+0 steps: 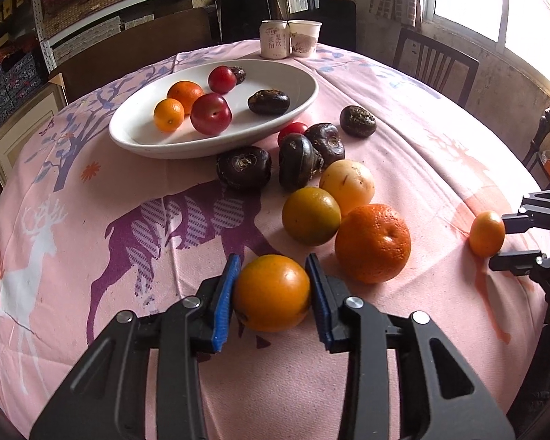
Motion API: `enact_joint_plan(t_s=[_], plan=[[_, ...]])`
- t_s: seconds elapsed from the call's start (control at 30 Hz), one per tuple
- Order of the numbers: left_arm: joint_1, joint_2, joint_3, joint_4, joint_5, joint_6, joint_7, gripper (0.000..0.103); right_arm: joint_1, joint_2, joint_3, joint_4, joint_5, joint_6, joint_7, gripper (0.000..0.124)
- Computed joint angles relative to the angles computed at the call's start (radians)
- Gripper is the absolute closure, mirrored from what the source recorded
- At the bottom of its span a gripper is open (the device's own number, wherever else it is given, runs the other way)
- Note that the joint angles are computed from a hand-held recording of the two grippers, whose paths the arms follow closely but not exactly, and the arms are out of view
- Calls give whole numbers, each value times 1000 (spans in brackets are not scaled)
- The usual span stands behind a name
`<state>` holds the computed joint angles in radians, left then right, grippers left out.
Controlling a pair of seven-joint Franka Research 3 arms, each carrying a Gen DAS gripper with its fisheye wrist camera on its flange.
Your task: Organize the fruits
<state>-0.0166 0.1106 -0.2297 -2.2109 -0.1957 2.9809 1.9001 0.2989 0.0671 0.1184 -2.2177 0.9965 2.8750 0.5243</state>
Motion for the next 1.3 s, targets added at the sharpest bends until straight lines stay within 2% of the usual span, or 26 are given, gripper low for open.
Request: enact_joint_plan(t_s=[0.1, 0.17, 0.2, 0.33, 0.43, 0.57, 0.6, 0.77, 0.83, 0.93, 1.03, 1.1, 1.17, 1.23, 1.27, 1.3], plan=[[10, 0, -11, 1, -41, 2, 28, 67, 5, 12, 6, 10, -3, 20, 9, 71], [9, -1, -10, 0, -45, 3, 29, 67, 5, 21, 11, 20, 4, 24, -2, 73], [10, -1, -11, 1, -51, 1, 33, 67, 4, 25, 13, 24, 11, 23, -5, 86], [6, 3, -9, 6, -50, -10, 41, 67, 1, 32, 21, 32, 32, 34, -29, 86], [-2, -4, -3, -8, -25, 17, 26, 67, -3, 31, 23, 37, 59, 33, -43, 86], [20, -8, -22, -6, -111, 35, 70, 67, -7, 27, 24, 49, 115, 34, -87, 86], [13, -5, -9, -2, -88, 42, 46, 67, -8, 27, 23, 58, 130, 33, -98, 86], [33, 14, -21, 78, -117, 52, 69, 67, -12, 65, 19, 162, 137, 24, -100, 86], [31, 41, -13, 140, -85, 47, 44, 67, -13, 115, 17, 245, 87, 14, -56, 86], [-19, 119, 66, 265, 85, 30, -119, 67, -12, 232, 10, 410, -52, -15, 88, 86], [-32, 214, 101, 401, 174, -15, -238, 67, 4, 365, -14, 599, -199, -53, 249, 86], [-18, 266, 97, 464, 196, -26, -289, 67, 19, 453, -37, 726, -286, -82, 358, 86], [14, 308, 66, 506, 197, -34, -309, 67, 30, 548, -61, 865, -364, -133, 465, 85], [34, 336, 48, 525, 213, -26, -332, 57, 30, 636, -71, 992, -417, -169, 555, 83], [47, 342, 38, 523, 219, -15, -335, 39, 20, 666, -59, 1029, -418, -160, 585, 78], [46, 343, 44, 514, 235, 2, -352, 28, -7, 685, -22, 1051, -399, -153, 582, 66]])
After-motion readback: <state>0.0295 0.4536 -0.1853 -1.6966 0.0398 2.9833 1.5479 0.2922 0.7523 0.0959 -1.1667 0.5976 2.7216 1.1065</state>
